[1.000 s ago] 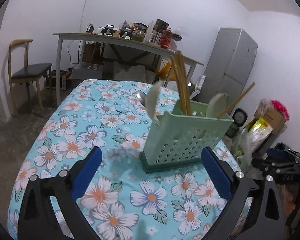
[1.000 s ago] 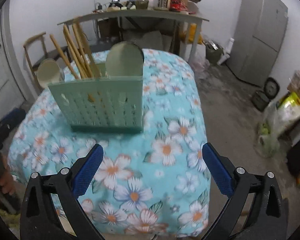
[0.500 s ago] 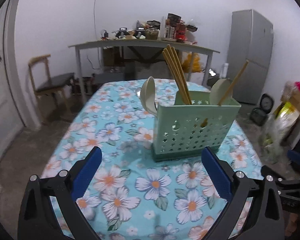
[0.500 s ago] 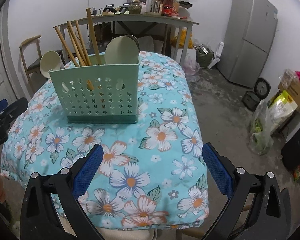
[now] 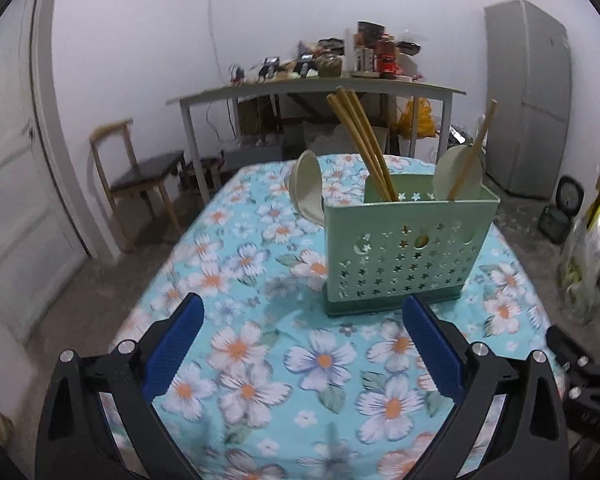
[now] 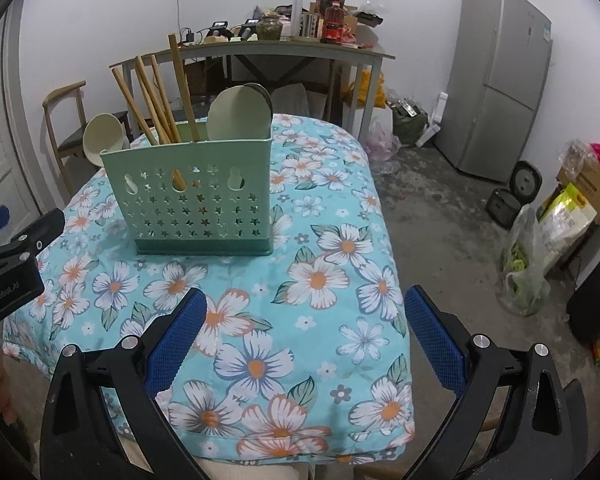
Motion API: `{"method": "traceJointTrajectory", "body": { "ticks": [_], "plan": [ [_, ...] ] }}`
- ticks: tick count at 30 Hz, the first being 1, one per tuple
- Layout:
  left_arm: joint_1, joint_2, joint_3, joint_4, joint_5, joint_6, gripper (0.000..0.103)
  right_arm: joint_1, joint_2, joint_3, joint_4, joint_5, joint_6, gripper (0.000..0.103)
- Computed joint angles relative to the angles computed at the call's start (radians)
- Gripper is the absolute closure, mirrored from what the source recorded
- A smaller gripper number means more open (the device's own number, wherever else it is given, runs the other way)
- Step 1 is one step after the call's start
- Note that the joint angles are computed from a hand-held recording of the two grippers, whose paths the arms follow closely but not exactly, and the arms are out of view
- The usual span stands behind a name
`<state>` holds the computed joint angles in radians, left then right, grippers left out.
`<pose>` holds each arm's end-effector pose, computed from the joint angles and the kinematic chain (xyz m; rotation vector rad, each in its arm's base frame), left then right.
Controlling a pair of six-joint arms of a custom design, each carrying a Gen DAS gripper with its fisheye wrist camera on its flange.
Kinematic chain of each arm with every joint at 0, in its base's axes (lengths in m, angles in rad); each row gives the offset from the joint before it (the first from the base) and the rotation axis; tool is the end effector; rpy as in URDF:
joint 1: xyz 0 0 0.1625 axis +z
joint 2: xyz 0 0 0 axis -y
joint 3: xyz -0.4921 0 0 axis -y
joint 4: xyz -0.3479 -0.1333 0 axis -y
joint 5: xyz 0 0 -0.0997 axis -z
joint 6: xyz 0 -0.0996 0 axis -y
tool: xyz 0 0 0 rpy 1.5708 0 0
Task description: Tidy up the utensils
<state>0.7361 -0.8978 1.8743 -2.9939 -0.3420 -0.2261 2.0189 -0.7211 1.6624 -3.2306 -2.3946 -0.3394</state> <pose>-0.2965 -0.5751 0.2720 0.2968 2.0262 -1.1177 0.3550 -0.5994 0.2209 0.5142 -2.1849 0.8832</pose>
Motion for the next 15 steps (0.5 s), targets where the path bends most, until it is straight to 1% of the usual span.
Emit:
{"method": "traceJointTrajectory", "body": {
  "ticks": [3,5,7,10,15],
  "plan": [
    [0.005,-0.009,-0.006,0.084,-0.012,-0.086,0.006,-0.006,-0.002,0.002,0.002,0.016,-0.002,0.008],
    [0.012,-0.014,-0.024,0.186,-0.016,-0.148,0.006,-0.012,-0.007,0.003,0.018,0.039,0.009,0.008],
    [0.017,-0.016,-0.038,0.254,-0.021,-0.189,0.006,-0.017,-0.011,0.000,0.039,0.061,0.022,0.008],
    [0.020,-0.020,-0.046,0.301,-0.028,-0.223,0.006,-0.021,-0.015,-0.010,0.071,0.083,0.041,0.008],
    [0.024,-0.027,-0.064,0.383,-0.042,-0.275,0.006,-0.021,-0.011,-0.017,0.088,0.080,0.047,0.008]
  ]
}}
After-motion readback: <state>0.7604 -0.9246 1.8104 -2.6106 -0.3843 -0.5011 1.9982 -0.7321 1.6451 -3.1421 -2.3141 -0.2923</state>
